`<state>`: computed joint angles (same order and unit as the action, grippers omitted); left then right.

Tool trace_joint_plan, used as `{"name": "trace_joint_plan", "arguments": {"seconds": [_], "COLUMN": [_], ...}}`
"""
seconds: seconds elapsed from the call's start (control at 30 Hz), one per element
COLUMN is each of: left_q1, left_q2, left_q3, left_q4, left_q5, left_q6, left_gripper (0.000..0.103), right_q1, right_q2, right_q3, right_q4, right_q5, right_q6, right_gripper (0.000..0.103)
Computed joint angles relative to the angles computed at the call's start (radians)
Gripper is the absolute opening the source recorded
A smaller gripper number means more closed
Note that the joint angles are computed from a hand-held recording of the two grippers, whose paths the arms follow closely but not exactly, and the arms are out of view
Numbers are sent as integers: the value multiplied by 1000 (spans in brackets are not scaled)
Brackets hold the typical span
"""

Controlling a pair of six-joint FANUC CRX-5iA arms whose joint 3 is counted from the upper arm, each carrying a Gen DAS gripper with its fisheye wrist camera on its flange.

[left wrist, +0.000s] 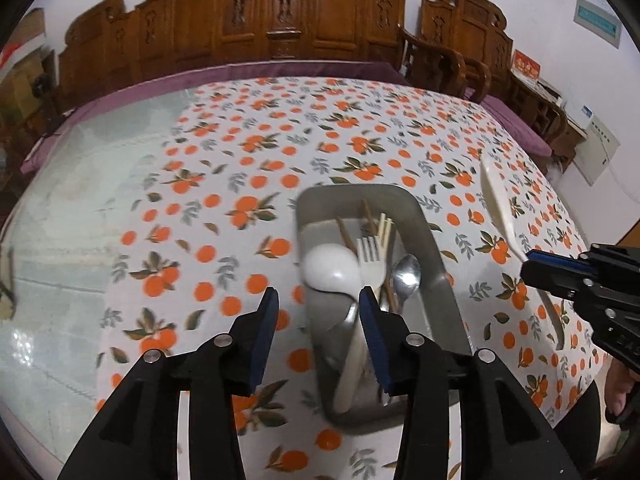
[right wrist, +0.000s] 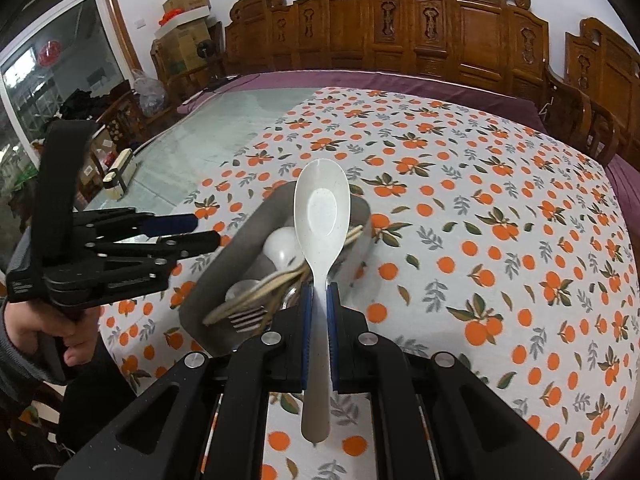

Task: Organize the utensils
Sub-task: 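Lower the fork into the tray and open the left gripper while the right gripper lowers the spoon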

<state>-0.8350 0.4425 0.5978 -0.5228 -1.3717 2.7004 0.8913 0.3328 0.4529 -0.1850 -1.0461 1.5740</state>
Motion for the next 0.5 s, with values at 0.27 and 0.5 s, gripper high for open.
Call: {"name": "trace_joint_plan", "arguments": {"seconds": [0.27,0.5], "left_q1": [-43,-72], "left_q2": [-67,-111], "left_q3": [-45,-71], "left_q4": [-91,-146], "left_q5": [-55,-89], "left_q6": [69,103], "left_gripper": [84,92], "right_q1": [26,45], "right_q2": [46,89], "right_q3": [51,97], "right_q4": [-17,-21], "right_q5": [-3,-13], "right_q6": [-23,-44], "right_gripper": [9,9]}}
